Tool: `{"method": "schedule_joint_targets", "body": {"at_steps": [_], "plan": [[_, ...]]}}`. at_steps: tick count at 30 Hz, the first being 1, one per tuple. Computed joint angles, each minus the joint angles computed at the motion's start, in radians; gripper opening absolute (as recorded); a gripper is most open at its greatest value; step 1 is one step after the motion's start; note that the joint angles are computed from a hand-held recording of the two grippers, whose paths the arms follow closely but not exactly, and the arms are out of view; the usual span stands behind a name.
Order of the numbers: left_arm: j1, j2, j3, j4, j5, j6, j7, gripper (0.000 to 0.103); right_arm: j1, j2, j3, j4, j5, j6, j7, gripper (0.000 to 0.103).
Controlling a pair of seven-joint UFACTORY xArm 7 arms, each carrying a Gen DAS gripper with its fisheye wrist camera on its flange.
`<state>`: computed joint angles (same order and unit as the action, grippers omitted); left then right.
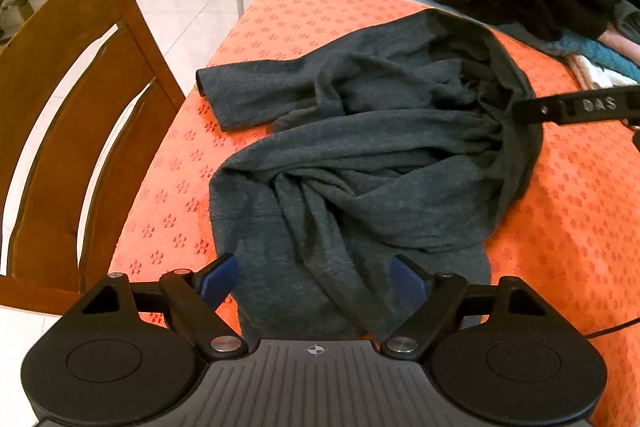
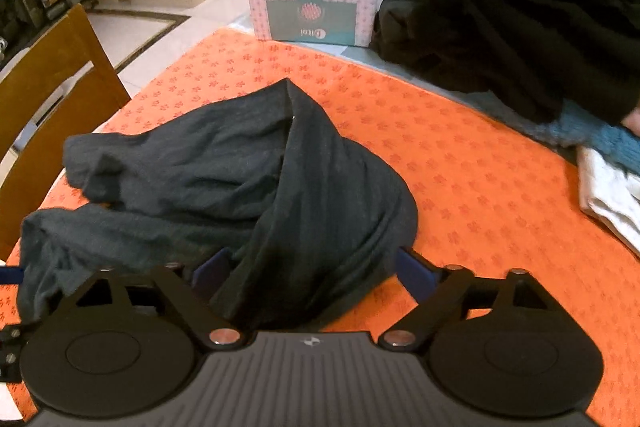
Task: Fold clothes
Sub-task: 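Grasp the grey shirt with the left gripper while the right gripper grasps another edge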
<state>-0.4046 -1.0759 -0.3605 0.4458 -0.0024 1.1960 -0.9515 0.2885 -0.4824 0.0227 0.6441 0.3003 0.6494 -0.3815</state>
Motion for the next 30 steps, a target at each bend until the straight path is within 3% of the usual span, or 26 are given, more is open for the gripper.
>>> {"method": "schedule_joint_targets", "body": {"at_steps": [2,5,6,7,10,13,18,30], "plan": [[0.005,0.004,0.003,-0.005,0.001,-0.001,-0.003,0.075,0.004,0.05,-0.003,0.029,0.005,-0.004,-0.008,0.078],[0.01,0.008,0.01,-0.01,0.001,-0.002,-0.006,0.059,0.002,0.098,-0.008,0.059,0.016,0.008,-0.027,0.04],[0.01,0.007,0.012,-0.012,0.001,-0.004,-0.006,0.05,-0.002,0.108,-0.01,0.066,0.022,0.013,-0.032,0.02],[0.01,0.005,0.012,-0.013,0.002,-0.008,-0.006,0.041,-0.007,0.112,-0.015,0.07,0.03,0.018,-0.037,0.011],[0.003,0.001,0.013,-0.018,0.004,-0.031,0.005,0.021,-0.034,0.086,-0.021,0.051,0.039,0.014,-0.035,0.006],[-0.008,0.005,0.012,-0.02,0.002,-0.064,0.02,0.011,-0.069,0.018,-0.034,0.008,0.024,0.012,-0.019,0.005],[-0.029,0.025,0.005,-0.005,0.014,-0.11,0.069,0.009,-0.155,-0.129,-0.069,-0.063,-0.04,0.059,0.023,0.005],[-0.11,0.045,0.009,-0.008,-0.038,-0.232,0.165,0.008,-0.444,-0.527,-0.175,-0.184,-0.258,0.316,0.077,0.005]]}}
